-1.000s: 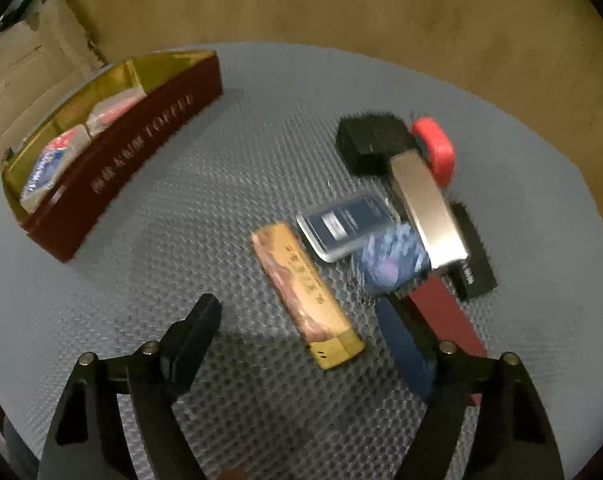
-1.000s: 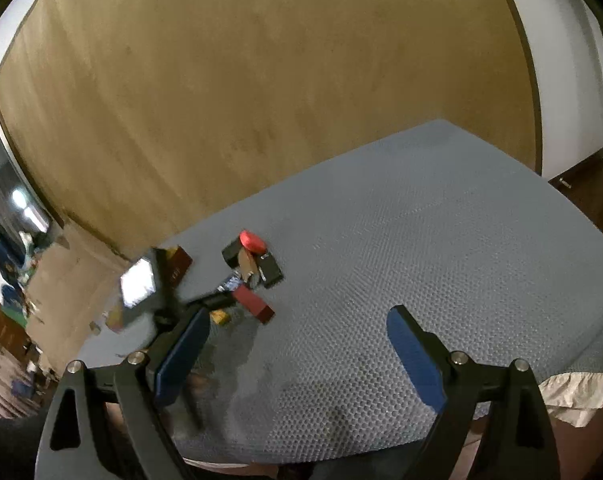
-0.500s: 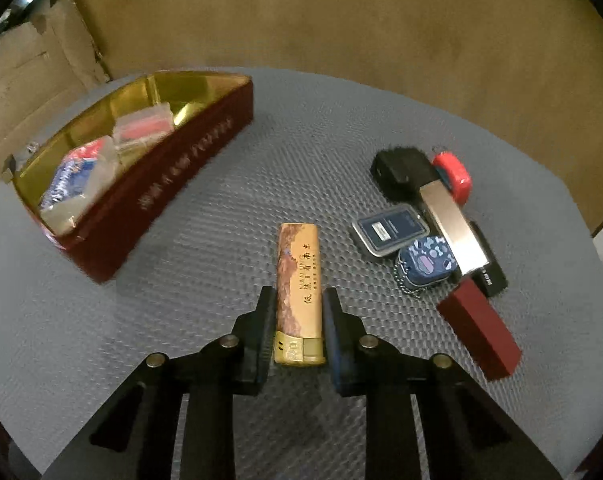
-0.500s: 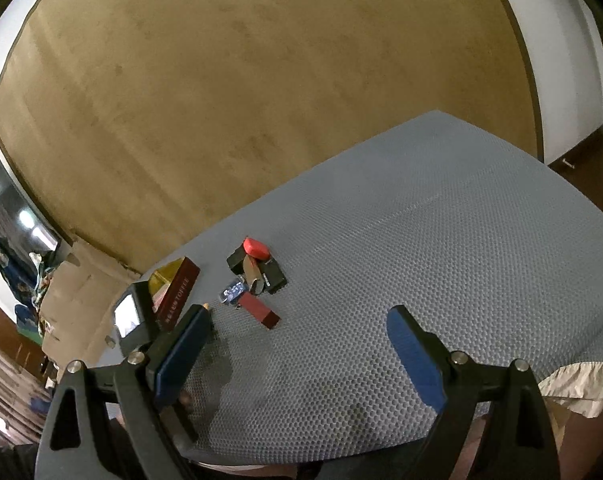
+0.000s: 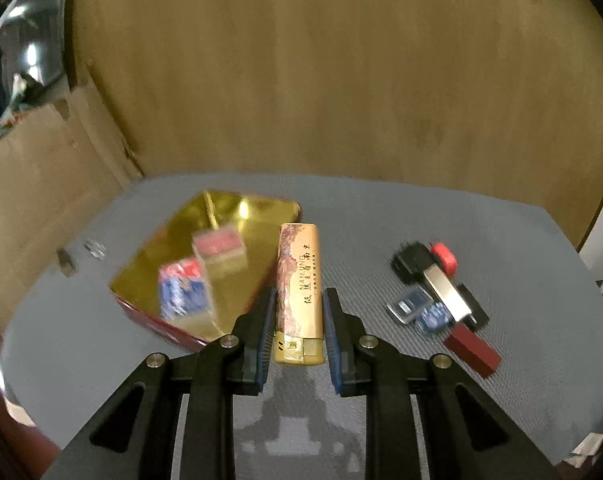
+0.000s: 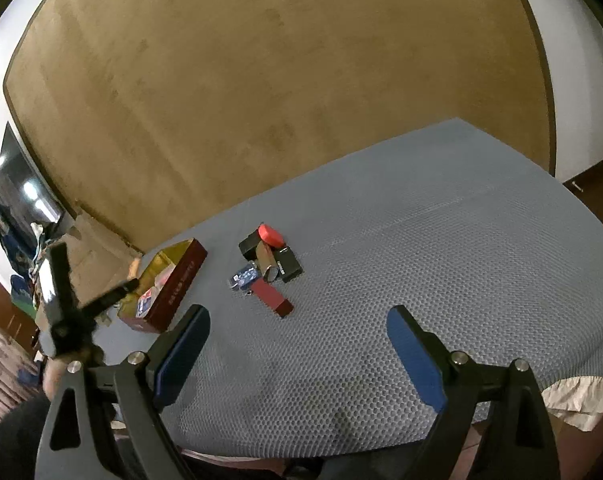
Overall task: Organize rigid objects
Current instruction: 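Lift the tube with the left tool and carry it over the tin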
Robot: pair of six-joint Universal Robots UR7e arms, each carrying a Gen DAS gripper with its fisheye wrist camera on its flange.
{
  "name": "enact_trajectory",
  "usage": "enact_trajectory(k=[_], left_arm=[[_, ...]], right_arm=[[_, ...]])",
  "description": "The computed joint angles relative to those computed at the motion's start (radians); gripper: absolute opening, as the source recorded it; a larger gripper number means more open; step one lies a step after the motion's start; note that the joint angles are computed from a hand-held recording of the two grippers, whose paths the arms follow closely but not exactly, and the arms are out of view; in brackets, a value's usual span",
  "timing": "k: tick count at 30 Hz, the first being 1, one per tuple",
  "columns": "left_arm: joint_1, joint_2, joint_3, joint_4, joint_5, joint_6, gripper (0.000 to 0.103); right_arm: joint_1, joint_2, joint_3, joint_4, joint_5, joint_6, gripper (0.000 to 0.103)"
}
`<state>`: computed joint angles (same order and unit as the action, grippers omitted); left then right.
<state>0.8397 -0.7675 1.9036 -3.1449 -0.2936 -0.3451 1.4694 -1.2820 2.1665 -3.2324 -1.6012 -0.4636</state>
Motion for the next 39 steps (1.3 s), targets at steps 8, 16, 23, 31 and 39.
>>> enact_trajectory(k=[8, 16, 23, 31, 39], left_arm=[[-0.009, -0.078, 0.026, 0.003, 0.106, 0.036, 0.02], [-0.036, -0.116, 0.073, -0.179, 0.134, 0.189, 0.02], [-0.065, -0.114, 0.082, -0.403, 0.127, 0.394, 0.02], [-0.062, -0.09, 0.052, -0.467, 0.131, 0.463, 0.02], [-0.011, -0.123, 0.05, -0.273, 0.106, 0.291, 0.02]], right_arm=[[0.016, 0.0, 0.019, -0.025, -0.012, -0.026, 0.092], [0.032, -0.007, 0.039, -0.042, -0.014, -0.051, 0.092], [0.031, -0.011, 0.039, -0.039, -0.007, -0.055, 0.092], [0.027, -0.019, 0.04, -0.027, 0.0, -0.048, 0.092], [0.02, -0.017, 0.033, -0.019, -0.001, -0.039, 0.092]])
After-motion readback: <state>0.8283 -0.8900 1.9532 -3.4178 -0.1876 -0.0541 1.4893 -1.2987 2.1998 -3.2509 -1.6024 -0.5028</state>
